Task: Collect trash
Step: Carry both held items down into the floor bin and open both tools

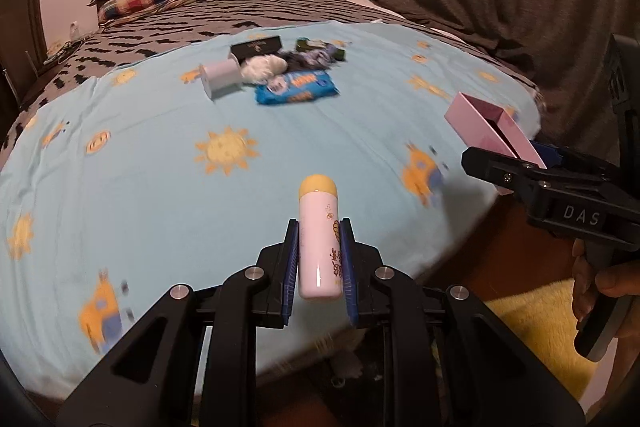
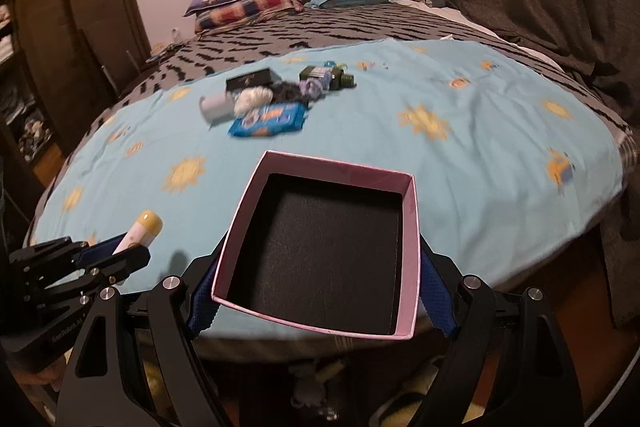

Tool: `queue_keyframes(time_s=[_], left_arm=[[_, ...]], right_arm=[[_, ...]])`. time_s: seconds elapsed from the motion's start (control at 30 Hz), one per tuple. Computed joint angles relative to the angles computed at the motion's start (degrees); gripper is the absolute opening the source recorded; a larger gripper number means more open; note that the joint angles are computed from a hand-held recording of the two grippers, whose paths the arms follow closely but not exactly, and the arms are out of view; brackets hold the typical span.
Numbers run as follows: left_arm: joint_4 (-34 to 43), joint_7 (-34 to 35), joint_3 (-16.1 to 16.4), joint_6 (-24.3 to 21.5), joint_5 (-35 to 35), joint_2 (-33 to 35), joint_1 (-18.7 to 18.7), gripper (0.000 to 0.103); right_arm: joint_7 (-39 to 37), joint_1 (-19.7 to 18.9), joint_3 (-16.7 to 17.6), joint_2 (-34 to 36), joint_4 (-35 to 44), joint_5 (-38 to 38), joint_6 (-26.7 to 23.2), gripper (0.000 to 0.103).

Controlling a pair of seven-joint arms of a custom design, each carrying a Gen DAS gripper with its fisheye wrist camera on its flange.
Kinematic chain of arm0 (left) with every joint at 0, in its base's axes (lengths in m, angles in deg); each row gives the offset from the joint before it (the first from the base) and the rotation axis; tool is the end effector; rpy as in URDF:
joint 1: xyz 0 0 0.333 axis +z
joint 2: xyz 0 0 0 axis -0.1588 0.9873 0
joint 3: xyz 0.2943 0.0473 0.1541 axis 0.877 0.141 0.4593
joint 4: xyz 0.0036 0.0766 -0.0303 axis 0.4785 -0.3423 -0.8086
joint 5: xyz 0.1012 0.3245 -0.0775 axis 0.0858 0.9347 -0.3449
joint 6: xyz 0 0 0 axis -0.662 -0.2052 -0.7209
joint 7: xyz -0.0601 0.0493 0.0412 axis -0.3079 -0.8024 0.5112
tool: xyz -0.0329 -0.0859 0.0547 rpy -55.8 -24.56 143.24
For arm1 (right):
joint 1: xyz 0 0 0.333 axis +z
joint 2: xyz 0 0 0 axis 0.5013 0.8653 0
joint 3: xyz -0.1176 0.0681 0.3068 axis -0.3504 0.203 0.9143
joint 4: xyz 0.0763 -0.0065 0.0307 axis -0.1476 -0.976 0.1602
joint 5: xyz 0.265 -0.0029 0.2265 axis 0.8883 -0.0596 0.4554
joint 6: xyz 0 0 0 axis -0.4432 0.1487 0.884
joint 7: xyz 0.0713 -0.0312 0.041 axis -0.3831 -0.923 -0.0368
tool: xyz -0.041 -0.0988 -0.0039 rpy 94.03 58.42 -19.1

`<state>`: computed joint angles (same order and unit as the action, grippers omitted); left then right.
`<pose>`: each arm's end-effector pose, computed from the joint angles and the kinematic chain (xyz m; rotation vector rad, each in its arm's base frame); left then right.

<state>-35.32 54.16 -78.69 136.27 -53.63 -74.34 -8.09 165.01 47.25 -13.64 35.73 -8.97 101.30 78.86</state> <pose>0.4820 -0.1235 0.6123 -1.8721 1.6650 -0.7563 0.5751 0.2697 0.6227 -1.9948 1.2221 -0.3600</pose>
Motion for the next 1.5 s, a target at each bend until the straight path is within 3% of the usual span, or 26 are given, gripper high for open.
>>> queue_keyframes(time_s=[0.3, 0.57, 0.9, 1.13, 1.5], left_arm=[[-10.06, -2.06, -2.57, 2.31, -3.61, -5.43, -1.83, 0.018], [-16.39, -2.91, -3.91, 4.26, -7.48, -4.62, -3.48, 0.018], [-20.97, -1.40, -2.02, 8.20, -12.35, 1.87, -6.10, 0.018], [-20.88, 2.48, 0.07, 8.27, -16.41, 6.42, -8.23, 0.018], [-18.92, 7.93, 1.99, 8.55, -22.28, 11.12, -9.87, 0.018]], right_arm=[[-4.43, 0.68, -1.13, -9.10, -16.14, 4.59, 3.85, 0.083], [-3.21, 2.37, -2.45, -9.63, -23.04, 4.06, 3.64, 0.083], [-1.57, 2.13, -1.72, -5.17, -25.40, 2.19, 2.11, 0.083], [2.25, 1.56, -0.77, -0.38, -24.26, -1.51, 0.98, 0.083], [3.19, 0.63, 1.72, 4.70, -20.40, -1.00, -2.74, 0.084]])
